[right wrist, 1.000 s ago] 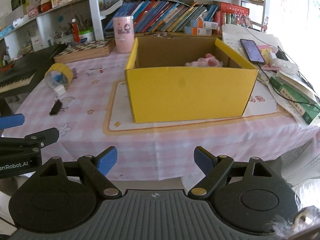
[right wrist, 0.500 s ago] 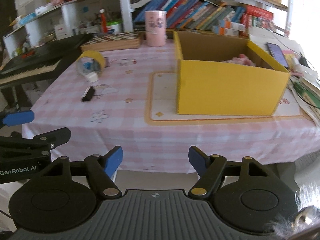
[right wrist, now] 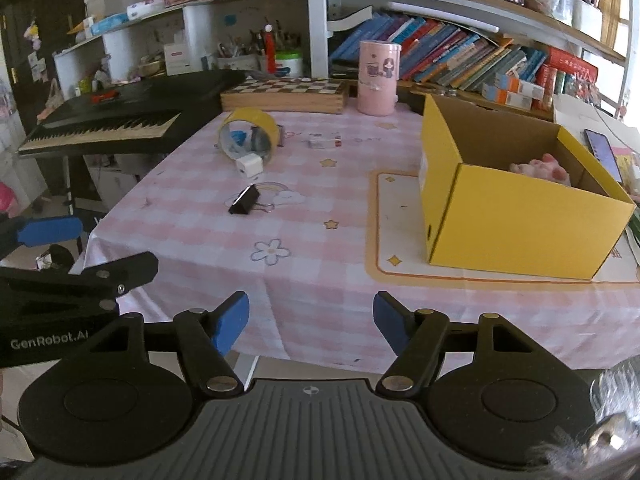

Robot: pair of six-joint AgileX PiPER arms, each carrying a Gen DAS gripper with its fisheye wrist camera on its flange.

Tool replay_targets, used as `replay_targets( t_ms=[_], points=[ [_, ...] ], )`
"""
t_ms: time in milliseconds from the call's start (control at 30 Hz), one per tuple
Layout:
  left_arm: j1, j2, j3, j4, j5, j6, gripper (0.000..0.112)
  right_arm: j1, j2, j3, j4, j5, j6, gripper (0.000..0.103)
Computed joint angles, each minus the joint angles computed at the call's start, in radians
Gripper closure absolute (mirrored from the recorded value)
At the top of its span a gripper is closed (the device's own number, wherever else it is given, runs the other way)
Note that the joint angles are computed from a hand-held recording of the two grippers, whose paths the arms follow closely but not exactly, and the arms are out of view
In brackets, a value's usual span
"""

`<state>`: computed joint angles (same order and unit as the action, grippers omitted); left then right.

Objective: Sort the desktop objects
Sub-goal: 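Move both tools toward the black binder clip and tape roll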

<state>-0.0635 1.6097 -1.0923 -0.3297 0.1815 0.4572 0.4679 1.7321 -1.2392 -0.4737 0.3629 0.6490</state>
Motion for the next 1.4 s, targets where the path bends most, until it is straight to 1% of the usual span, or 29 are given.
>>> replay_targets(
  t_ms=[67, 133, 333, 467, 667, 733, 867, 1000, 1100, 1233, 1400],
  points=[
    [0.012, -0.002, 0.004, -0.024, 0.0, 0.02, 0.026, 0.008, 0.006, -0.009, -0.007, 0.001, 0.007, 0.035],
    [0.021, -0.001, 0.002, -0.003, 0.002, 0.001, 0.026, 0.02, 0.013, -0.02, -0.033, 0.003, 0.033, 0.035],
    [0.048, -0.003, -0.004, 0.014, 0.007, -0.021, 0.026, 0.037, 0.031, -0.058, -0.024, 0.02, 0.019, 0.035],
    [0.056, 0.003, -0.012, 0.028, 0.006, -0.045, 0.026, 0.04, 0.041, -0.079, -0.015, 0.025, -0.003, 0.036],
    [0.061, 0.008, -0.014, 0.036, -0.016, -0.075, 0.026, 0.029, 0.068, -0.115, 0.063, 0.025, -0.096, 0.036],
    [0.058, 0.019, -0.026, 0.106, -0.019, -0.156, 0.026, 0.024, 0.084, -0.137, 0.102, 0.029, -0.145, 0.036],
    [0.05, 0.058, -0.073, 0.246, 0.001, -0.301, 0.026, 0.006, 0.128, -0.193, 0.195, 0.037, -0.258, 0.035],
    [0.038, 0.107, -0.14, 0.436, 0.023, -0.497, 0.026, -0.03, 0.2, -0.3, 0.333, 0.062, -0.414, 0.035],
    [0.027, 0.153, -0.206, 0.515, 0.055, -0.586, 0.026, -0.055, 0.252, -0.38, 0.408, 0.081, -0.511, 0.035],
    [0.015, 0.218, -0.296, 0.539, 0.095, -0.622, 0.026, -0.086, 0.335, -0.518, 0.486, 0.136, -0.615, 0.035],
    [0.002, 0.304, -0.42, 0.506, 0.155, -0.598, 0.026, -0.121, 0.445, -0.711, 0.541, 0.228, -0.693, 0.035]
  ],
)
